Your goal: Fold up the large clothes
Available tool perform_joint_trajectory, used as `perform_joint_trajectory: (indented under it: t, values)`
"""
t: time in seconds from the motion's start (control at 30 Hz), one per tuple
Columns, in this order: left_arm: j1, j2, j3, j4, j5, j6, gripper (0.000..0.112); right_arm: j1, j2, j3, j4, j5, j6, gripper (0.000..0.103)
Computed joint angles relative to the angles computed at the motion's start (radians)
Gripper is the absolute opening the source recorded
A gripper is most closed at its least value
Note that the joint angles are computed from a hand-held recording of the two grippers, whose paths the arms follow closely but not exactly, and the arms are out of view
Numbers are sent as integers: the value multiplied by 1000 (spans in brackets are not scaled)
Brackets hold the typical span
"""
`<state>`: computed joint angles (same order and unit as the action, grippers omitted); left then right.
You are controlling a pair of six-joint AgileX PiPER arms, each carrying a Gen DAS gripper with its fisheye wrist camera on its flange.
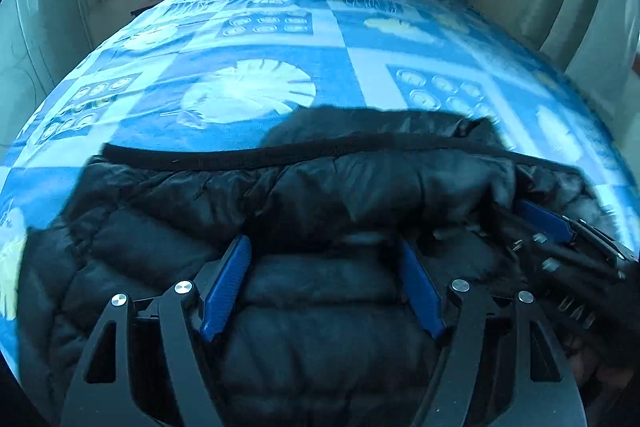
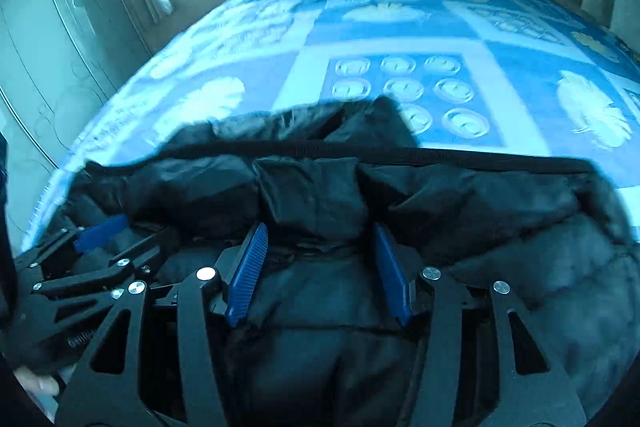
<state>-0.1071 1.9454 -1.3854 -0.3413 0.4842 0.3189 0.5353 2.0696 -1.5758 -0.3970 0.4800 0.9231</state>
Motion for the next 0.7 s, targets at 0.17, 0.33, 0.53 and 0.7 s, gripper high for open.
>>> perform_joint_trajectory:
  t: [0.17,0.33,0.53,0.7]
  values:
    - [87,-169,186,-37,-97,102,73,-5,-191,235,-241,54,199,59]
    - [136,-132,223,-23,-158,107,73,-47,-177,355,-343,-11,320,62]
    - [104,-53,202,48,-229,44,74,-51,-110,315,-400,-19,373,68]
    - [124,-100,194,44,-146,69,74,-45,-215,376,-377,-9,385,67]
